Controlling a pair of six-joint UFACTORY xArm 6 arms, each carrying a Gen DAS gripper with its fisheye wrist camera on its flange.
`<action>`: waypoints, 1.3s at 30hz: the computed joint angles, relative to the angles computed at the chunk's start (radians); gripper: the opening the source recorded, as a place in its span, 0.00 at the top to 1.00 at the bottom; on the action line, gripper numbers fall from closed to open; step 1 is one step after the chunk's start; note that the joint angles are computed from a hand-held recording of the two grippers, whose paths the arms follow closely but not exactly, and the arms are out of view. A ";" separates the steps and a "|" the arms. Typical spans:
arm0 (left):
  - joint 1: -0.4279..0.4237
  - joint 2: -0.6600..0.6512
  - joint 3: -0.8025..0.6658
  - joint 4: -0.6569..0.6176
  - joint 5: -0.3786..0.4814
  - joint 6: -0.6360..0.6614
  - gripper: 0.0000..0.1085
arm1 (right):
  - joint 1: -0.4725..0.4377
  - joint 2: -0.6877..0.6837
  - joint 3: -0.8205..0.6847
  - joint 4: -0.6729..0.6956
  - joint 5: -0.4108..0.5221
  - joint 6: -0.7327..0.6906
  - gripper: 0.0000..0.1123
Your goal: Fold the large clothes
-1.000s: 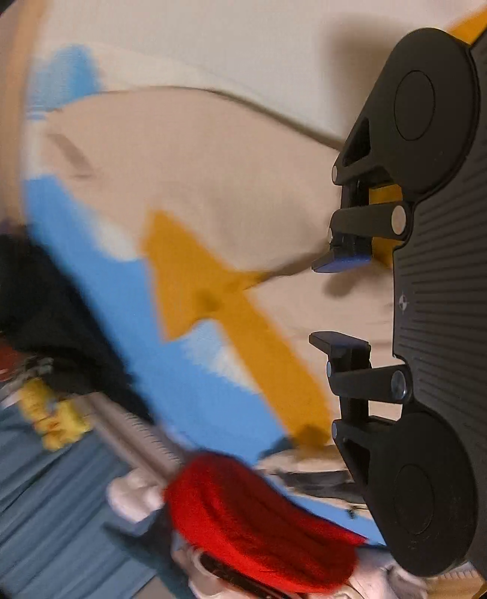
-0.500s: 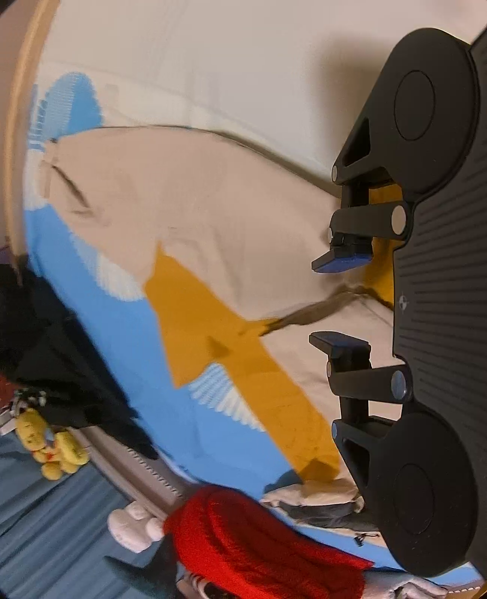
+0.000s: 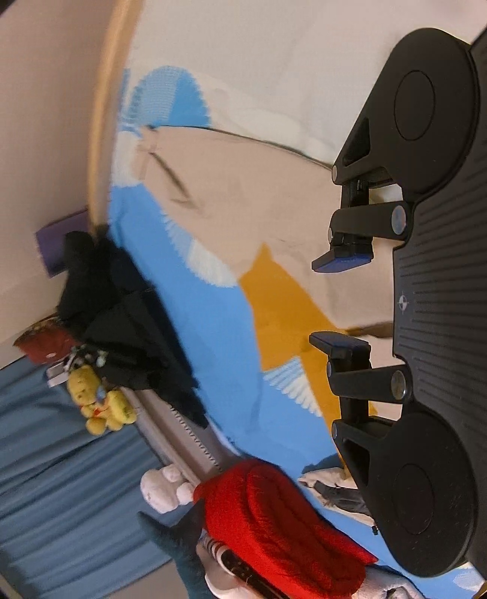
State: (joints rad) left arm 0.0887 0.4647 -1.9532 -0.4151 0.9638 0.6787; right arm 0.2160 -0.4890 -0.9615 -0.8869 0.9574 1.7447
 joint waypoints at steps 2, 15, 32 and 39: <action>0.001 -0.002 0.000 -0.010 0.010 0.002 0.56 | -0.021 -0.043 0.027 -0.003 -0.004 -0.027 0.68; -0.013 0.007 -0.009 -0.009 0.030 -0.030 0.56 | -0.355 -0.299 0.291 0.086 -0.212 -0.153 0.85; -0.039 0.025 0.005 0.040 0.024 -0.058 0.56 | -0.643 -0.236 0.511 0.309 -0.626 -0.255 0.82; -0.052 0.039 -0.006 0.050 0.026 -0.071 0.56 | -0.715 -0.177 0.513 0.359 -0.737 -0.311 0.69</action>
State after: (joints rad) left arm 0.0370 0.5034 -1.9596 -0.3651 0.9895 0.6075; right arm -0.4990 -0.6662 -0.4490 -0.5274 0.2201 1.4334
